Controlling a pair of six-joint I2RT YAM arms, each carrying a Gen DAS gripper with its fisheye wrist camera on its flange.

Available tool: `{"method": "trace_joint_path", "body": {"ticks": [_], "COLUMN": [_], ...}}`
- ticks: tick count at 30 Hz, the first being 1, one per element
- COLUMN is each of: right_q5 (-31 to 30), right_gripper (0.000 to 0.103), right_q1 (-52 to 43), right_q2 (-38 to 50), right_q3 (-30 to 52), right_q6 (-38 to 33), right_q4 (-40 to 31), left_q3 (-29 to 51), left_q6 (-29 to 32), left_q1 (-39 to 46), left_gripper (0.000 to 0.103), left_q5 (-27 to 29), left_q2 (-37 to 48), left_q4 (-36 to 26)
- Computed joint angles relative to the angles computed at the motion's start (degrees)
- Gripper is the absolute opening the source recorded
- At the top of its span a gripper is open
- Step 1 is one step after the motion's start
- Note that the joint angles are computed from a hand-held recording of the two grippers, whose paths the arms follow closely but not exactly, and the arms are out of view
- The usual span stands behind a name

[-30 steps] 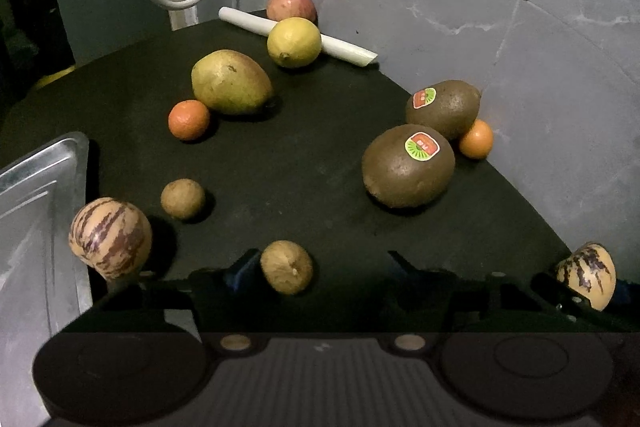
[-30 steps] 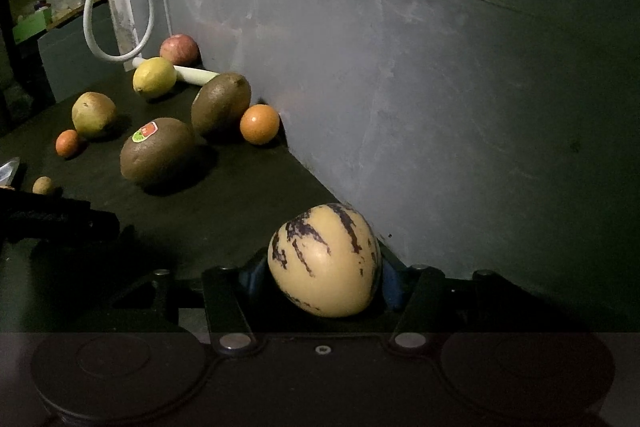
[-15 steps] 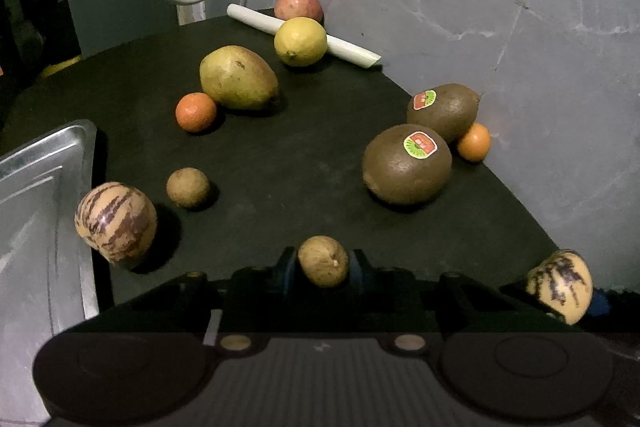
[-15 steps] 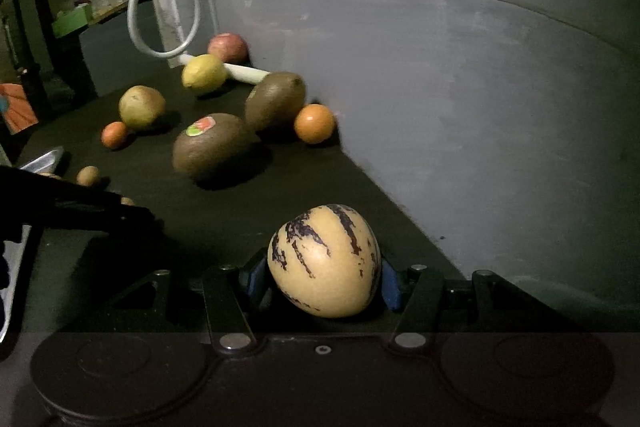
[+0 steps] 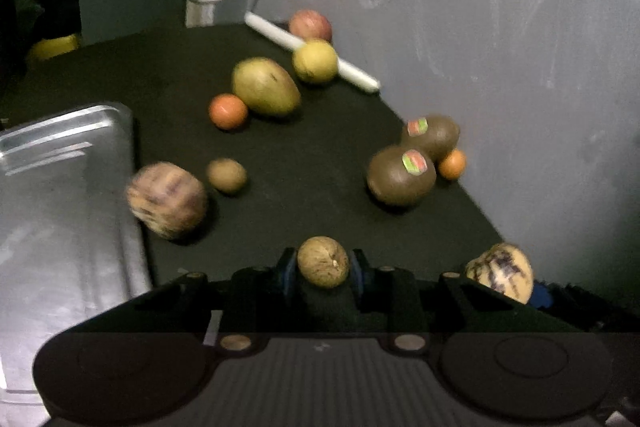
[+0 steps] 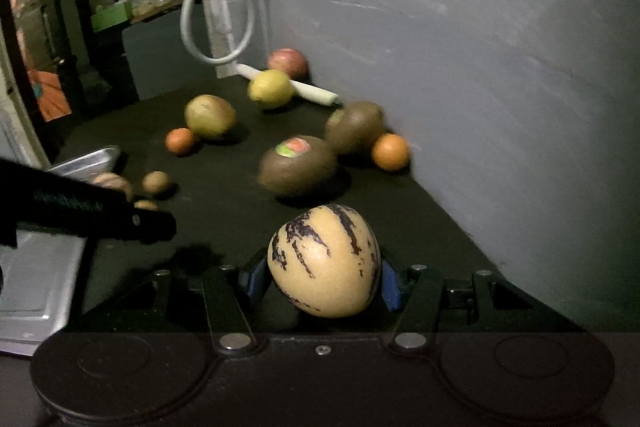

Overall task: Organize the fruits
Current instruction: 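Grasp the small brown fruit with the left gripper while the right gripper lifts the pepino, then carry the small brown fruit and the pepino over the steel tray with both grippers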

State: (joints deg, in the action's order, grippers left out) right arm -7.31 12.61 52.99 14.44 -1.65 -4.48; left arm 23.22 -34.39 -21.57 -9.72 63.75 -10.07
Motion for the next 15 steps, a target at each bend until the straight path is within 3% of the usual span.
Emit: {"method": "trace_joint_path", "body": {"ticks": [4, 8, 11, 15], "right_q5": [5.4, 11.3, 14.9, 18.2], "right_gripper": [0.056, 0.056, 0.056, 0.056], "right_q1": [10.4, 22.1, 30.4, 37.9], "right_q2": [-1.2, 1.1, 6.4, 16.3], "right_q3": [2.1, 5.4, 9.2, 15.5], "right_q6": [4.8, 10.0, 11.6, 10.9], "right_q4": [-1.5, -1.0, 1.5, 6.1], "left_q3": [-1.4, -1.5, -1.1, 0.0], "left_q6": [4.7, 15.2, 25.6, 38.8], "left_q1": [8.8, 26.2, 42.0, 58.8], "left_gripper": [0.03, 0.03, 0.03, 0.03], "left_q5": [3.7, 12.3, 20.8, 29.5], "left_q2": [-11.8, -19.5, -19.2, -9.9], "left_q4": [-7.2, -13.2, -13.8, -7.8]}}
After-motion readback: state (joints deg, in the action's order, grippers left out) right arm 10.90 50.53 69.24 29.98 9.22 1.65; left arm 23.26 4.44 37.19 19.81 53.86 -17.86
